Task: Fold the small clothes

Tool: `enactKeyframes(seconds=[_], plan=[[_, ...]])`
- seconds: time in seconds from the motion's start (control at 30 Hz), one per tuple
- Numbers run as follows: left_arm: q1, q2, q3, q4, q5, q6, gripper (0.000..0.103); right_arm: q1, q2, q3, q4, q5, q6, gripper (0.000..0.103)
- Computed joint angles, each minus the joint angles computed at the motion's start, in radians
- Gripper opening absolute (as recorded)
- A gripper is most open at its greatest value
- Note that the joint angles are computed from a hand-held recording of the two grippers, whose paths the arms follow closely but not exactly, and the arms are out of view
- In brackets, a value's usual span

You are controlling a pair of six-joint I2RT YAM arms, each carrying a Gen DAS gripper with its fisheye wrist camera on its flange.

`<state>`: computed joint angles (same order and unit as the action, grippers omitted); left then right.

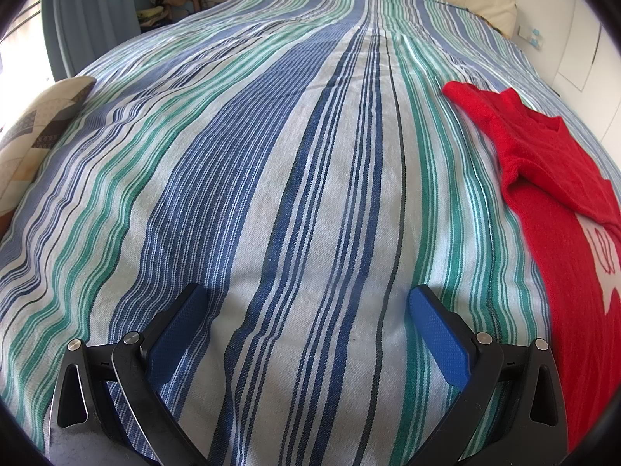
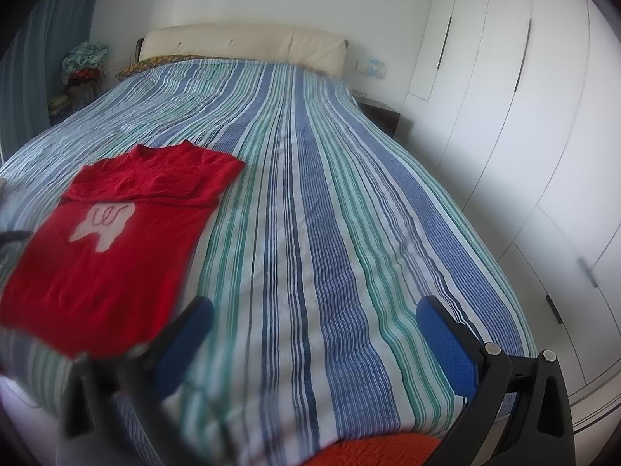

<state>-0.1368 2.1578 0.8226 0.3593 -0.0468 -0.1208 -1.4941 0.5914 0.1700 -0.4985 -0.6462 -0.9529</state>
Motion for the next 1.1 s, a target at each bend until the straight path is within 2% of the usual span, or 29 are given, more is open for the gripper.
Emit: enactKeyframes(seconds=[0.13, 0.67, 0.77, 1.1], plan=[[0.005, 0.001, 0.001, 0.004, 0.010, -0.002, 0.103, -0.016, -0.031, -0.004, -0.022, -0.011, -0.011, 0.103], [0.003, 0.007, 0.005, 0.009, 0.009, -0.009, 0.103, 0.005, 0.021, 0.004, 0.013, 0.012, 0.004, 0.103], [-0.009, 0.010, 0.012, 0.001, -0.014, -0.008, 0.103, -0.012, 0.009, 0.004, 0.001, -0.002, -0.008, 0.103], [0.012, 0.010, 0.048, -0.066, 0.029, -0.021, 0.103, 0.029, -0.064, -0.018, -0.019, 0.019, -0.003, 0.103]])
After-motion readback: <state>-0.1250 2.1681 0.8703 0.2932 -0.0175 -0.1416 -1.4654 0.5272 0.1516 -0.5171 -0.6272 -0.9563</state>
